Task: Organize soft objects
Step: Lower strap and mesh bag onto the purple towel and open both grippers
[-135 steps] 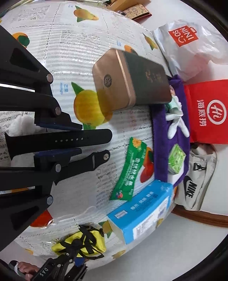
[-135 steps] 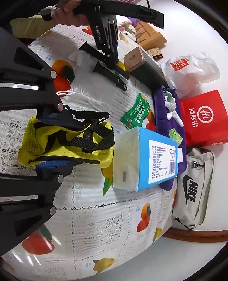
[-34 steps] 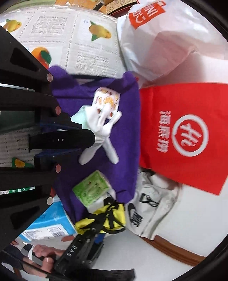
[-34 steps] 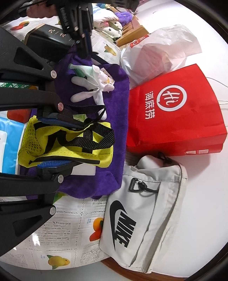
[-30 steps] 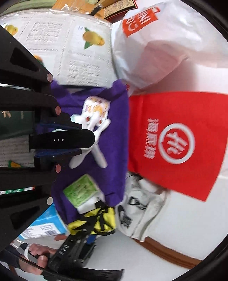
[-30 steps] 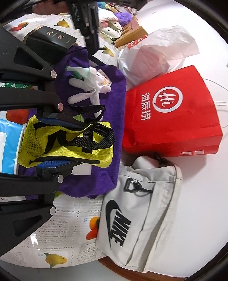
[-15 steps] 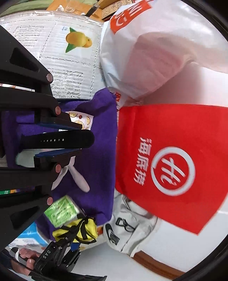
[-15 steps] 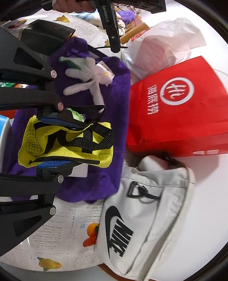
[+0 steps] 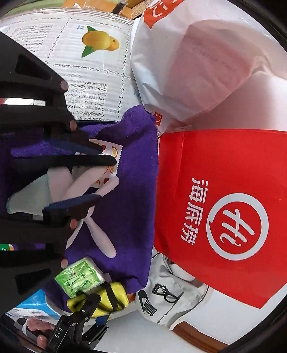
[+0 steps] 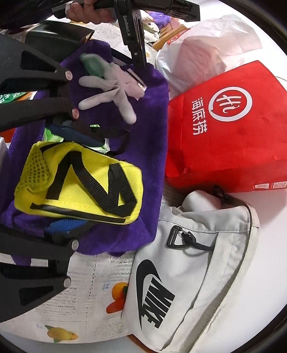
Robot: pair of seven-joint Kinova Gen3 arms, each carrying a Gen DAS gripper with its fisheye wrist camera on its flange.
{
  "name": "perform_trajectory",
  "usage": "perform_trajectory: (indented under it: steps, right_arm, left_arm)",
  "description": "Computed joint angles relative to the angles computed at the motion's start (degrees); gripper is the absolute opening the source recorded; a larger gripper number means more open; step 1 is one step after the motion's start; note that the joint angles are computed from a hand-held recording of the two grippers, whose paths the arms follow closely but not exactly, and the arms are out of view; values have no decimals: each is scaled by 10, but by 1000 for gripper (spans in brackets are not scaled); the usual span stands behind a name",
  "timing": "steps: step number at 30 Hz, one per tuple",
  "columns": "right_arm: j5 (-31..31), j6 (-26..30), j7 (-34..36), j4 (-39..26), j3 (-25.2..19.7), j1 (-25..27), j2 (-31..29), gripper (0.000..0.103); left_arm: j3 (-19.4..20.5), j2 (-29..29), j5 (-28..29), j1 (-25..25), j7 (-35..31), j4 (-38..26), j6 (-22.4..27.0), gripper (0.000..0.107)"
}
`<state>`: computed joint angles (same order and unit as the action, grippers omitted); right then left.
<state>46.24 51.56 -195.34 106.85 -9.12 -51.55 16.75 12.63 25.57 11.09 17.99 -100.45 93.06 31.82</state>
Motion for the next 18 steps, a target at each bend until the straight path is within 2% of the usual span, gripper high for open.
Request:
perform_trajectory:
  steps: [3,7,11,18]
  right_arm:
    - [8,23,-11,-2,-2,-11,-4,78]
    - [11,51,-19,-10,-10,-18,-11,79]
    - [12,104,-37,-27,-21,-38,-15,79]
    - [25,207,-87,-68,-60,-110,-11,79]
  left_arm:
    - [-3,-7,-5,3,2,3,0,43]
    - [1,-23,-1,-2,-5,14,0,45]
    - [2,-49,3,-7,-11,33,-1,49]
    - [9,-112,39,-28,-49,97,-6,52]
